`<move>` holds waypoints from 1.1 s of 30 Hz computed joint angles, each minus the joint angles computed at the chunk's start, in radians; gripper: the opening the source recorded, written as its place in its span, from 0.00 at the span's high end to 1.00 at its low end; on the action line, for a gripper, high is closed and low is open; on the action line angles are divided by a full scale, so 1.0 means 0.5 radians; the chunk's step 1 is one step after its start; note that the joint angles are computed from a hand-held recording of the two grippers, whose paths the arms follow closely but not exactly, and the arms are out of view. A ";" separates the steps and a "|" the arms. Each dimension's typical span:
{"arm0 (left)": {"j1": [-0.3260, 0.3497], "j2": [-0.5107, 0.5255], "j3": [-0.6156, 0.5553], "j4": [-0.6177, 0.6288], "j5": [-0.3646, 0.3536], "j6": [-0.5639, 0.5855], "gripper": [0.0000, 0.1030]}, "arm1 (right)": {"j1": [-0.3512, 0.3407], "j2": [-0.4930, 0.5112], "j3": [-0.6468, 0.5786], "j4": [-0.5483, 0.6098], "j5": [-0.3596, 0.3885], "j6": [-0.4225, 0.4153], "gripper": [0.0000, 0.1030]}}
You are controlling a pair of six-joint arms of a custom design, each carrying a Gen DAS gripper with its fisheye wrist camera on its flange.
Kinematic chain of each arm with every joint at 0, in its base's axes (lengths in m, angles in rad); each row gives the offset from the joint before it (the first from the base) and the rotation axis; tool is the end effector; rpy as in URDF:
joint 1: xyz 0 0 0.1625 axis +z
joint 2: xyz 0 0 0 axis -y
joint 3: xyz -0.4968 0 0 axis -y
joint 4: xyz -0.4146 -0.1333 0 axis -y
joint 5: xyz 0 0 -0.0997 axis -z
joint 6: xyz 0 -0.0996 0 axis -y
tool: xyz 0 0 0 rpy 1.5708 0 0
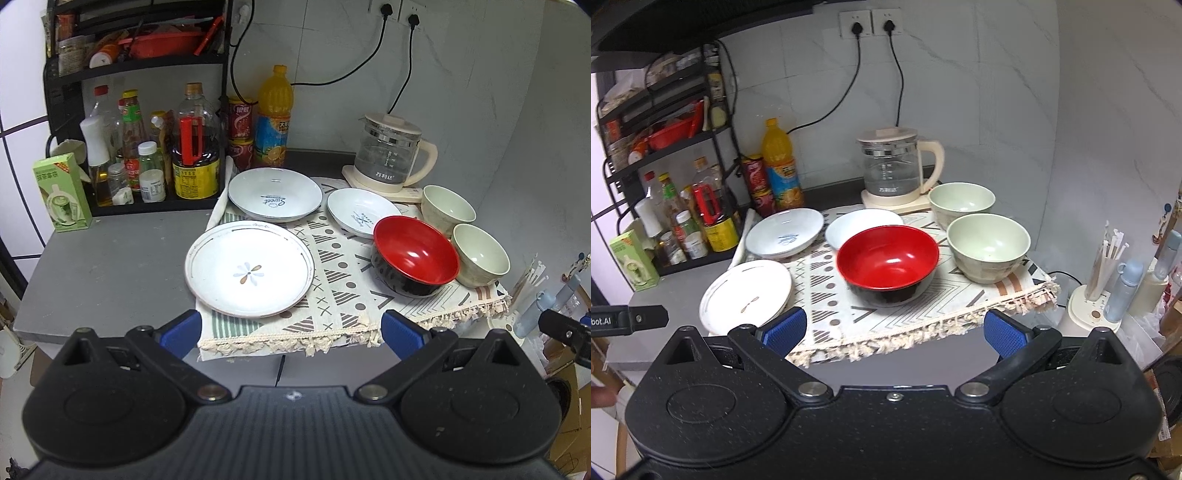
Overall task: Organize plates and bowls
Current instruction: 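Move both tools toward the large pale green bowl's rim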
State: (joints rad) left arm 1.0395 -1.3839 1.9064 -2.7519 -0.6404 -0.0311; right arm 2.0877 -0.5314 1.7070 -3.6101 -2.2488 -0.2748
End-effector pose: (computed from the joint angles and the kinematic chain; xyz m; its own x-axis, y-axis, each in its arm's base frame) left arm -0.1034 -0.5967 0.4577 -0.7759 -0.1415 -0.6148 0.3767 0.6778 -0.6314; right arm 0.4133 -0.5837 0.0570 -0.7914 -0.1247 0.5985 -0.5567 0.5516 -0.6212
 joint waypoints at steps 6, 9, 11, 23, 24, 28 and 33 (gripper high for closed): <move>0.041 0.114 -0.124 0.016 -0.009 -0.008 0.01 | -0.035 0.013 -0.079 0.070 0.012 -0.016 0.00; 0.072 0.175 -0.196 0.029 -0.037 -0.005 0.01 | -0.050 0.038 -0.140 0.113 0.004 -0.025 0.00; 0.096 0.217 -0.250 0.051 -0.064 0.003 0.01 | -0.063 0.052 -0.180 0.142 0.001 -0.027 0.00; 0.203 0.511 -0.688 0.257 -0.217 0.088 0.01 | -0.148 0.134 -0.464 0.312 0.006 -0.011 0.00; 0.208 0.533 -0.728 0.280 -0.231 0.098 0.01 | -0.153 0.137 -0.484 0.327 0.004 -0.002 0.00; 0.237 0.629 -0.881 0.350 -0.299 0.211 0.01 | -0.173 0.168 -0.575 0.370 -0.042 0.023 0.00; 0.277 0.742 -1.041 0.403 -0.398 0.330 0.01 | -0.186 0.240 -0.699 0.395 -0.158 0.065 0.00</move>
